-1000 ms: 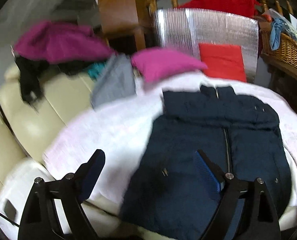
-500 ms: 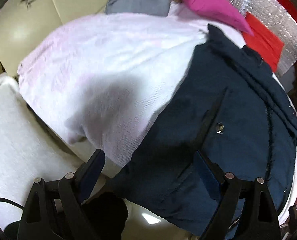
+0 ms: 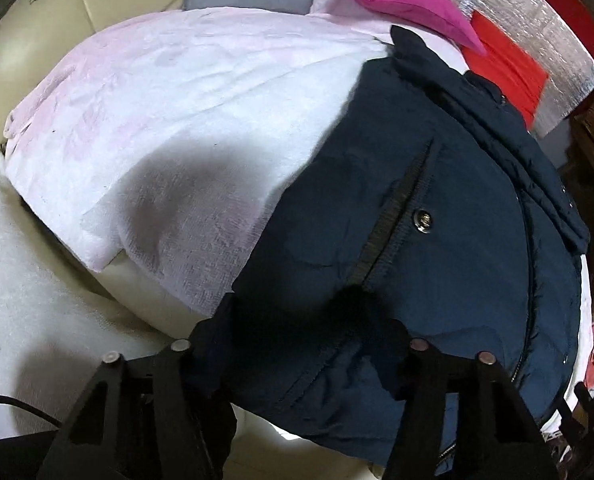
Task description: Fold large clothes
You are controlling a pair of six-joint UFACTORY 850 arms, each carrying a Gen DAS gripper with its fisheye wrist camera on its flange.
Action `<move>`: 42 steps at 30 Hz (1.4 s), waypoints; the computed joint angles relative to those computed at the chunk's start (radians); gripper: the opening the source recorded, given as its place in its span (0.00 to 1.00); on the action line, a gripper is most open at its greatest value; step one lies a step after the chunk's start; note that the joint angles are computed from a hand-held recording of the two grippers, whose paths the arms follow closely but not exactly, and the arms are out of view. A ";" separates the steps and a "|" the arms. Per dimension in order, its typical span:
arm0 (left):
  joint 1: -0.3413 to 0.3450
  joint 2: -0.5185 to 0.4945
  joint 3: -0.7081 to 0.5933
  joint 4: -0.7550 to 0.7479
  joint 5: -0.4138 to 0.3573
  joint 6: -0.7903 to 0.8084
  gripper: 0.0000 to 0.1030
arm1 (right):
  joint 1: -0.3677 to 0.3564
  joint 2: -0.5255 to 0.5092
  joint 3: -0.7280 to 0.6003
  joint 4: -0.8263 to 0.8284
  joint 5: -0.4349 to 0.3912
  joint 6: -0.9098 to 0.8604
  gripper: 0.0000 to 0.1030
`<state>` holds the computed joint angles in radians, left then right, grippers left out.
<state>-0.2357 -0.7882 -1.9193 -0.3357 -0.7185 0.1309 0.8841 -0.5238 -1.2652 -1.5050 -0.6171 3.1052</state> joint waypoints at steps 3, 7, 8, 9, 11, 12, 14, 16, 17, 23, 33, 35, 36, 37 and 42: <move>0.003 0.000 0.000 -0.023 -0.007 0.017 0.56 | -0.006 -0.015 -0.013 -0.010 0.009 -0.013 0.73; 0.015 -0.013 -0.024 -0.049 -0.039 0.016 0.59 | -0.002 -0.046 -0.069 0.028 0.014 -0.164 0.55; 0.019 -0.017 -0.029 -0.054 -0.047 0.010 0.63 | -0.001 -0.048 -0.075 0.031 0.017 -0.184 0.50; 0.022 -0.018 -0.030 -0.061 -0.051 0.012 0.63 | 0.000 -0.049 -0.079 0.018 0.020 -0.192 0.45; 0.023 -0.025 -0.040 -0.062 -0.055 0.017 0.63 | -0.003 -0.052 -0.083 0.039 0.024 -0.215 0.45; 0.023 -0.020 -0.032 -0.069 -0.051 0.031 0.62 | -0.006 -0.054 -0.083 0.047 0.033 -0.214 0.44; 0.023 -0.025 -0.039 -0.075 -0.052 0.050 0.54 | -0.009 -0.054 -0.079 0.028 0.038 -0.186 0.45; 0.023 -0.021 -0.033 -0.094 -0.054 0.077 0.43 | -0.007 -0.059 -0.090 0.054 0.028 -0.234 0.46; 0.024 -0.019 -0.030 -0.108 -0.057 0.095 0.33 | -0.002 -0.066 -0.106 0.088 0.011 -0.294 0.45; 0.015 0.004 -0.004 -0.139 -0.053 0.177 0.12 | 0.038 -0.082 -0.158 0.096 -0.154 -0.429 0.11; -0.001 0.088 0.130 -0.256 -0.099 0.386 0.11 | 0.053 -0.006 -0.051 0.111 -0.301 -0.244 0.10; -0.011 0.073 0.114 -0.192 -0.099 0.337 0.13 | 0.039 0.003 -0.034 0.135 -0.262 -0.231 0.10; -0.008 0.057 0.091 -0.179 -0.113 0.310 0.15 | 0.034 0.008 -0.022 0.126 -0.233 -0.208 0.11; -0.003 0.045 0.072 -0.175 -0.128 0.287 0.19 | 0.030 0.013 -0.015 0.112 -0.210 -0.188 0.14; -0.005 0.021 0.044 -0.105 -0.144 0.203 0.56 | 0.013 0.034 0.030 0.037 -0.133 -0.081 0.58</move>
